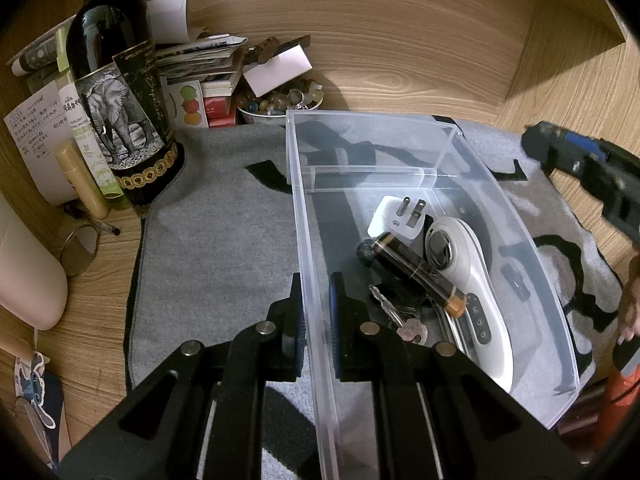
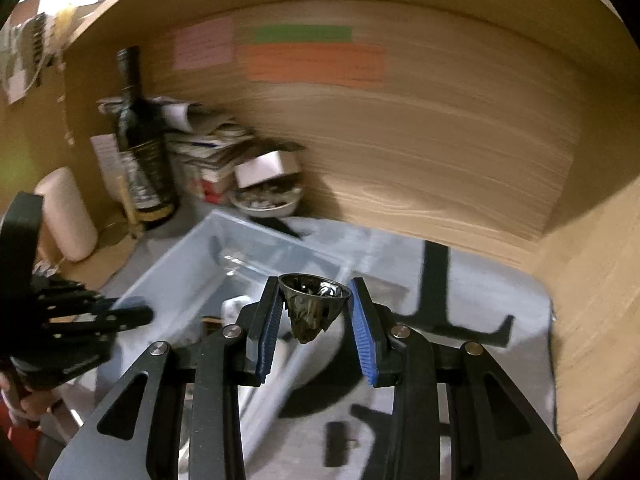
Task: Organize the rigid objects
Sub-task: 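Carry the metal cone into the box and open the right tool, then grasp the small black block with the right tool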
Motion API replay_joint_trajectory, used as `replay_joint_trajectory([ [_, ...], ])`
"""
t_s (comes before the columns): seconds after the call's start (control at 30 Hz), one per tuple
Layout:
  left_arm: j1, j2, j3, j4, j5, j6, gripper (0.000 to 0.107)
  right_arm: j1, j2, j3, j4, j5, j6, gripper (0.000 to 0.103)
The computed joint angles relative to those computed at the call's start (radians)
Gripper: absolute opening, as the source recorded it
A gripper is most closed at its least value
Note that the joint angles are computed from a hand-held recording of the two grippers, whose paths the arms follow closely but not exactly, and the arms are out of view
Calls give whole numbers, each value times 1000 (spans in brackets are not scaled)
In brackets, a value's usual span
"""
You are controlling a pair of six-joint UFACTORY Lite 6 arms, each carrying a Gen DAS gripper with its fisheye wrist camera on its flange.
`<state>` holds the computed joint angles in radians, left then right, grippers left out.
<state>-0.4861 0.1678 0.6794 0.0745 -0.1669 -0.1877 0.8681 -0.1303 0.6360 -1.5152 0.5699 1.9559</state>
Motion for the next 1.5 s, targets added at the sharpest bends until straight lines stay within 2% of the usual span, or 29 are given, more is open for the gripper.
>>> replay_joint_trajectory([
  [0.23, -2, 1, 1, -11, 0, 11, 9, 12, 174, 91, -46, -67, 34, 31],
  [0.53, -2, 1, 1, -6, 0, 4, 9, -32, 275, 135, -33, -168, 13, 31],
  [0.67, -2, 1, 3, -6, 1, 4, 9, -24, 239, 108, -43, -145, 28, 40],
  [0.77, -2, 1, 3, -14, 2, 13, 9, -18, 194, 85, -36, -124, 22, 43],
  [0.97, -2, 2, 4, -12, 3, 12, 9, -6, 69, 24, 5, -76, -16, 45],
  [1.3, -3, 2, 4, -17, 2, 16, 9, 19, -176, -103, 144, 73, -143, 50],
  [1.5, -2, 3, 5, -16, 2, 16, 9, -23, -220, -196, 186, 44, -140, 51],
])
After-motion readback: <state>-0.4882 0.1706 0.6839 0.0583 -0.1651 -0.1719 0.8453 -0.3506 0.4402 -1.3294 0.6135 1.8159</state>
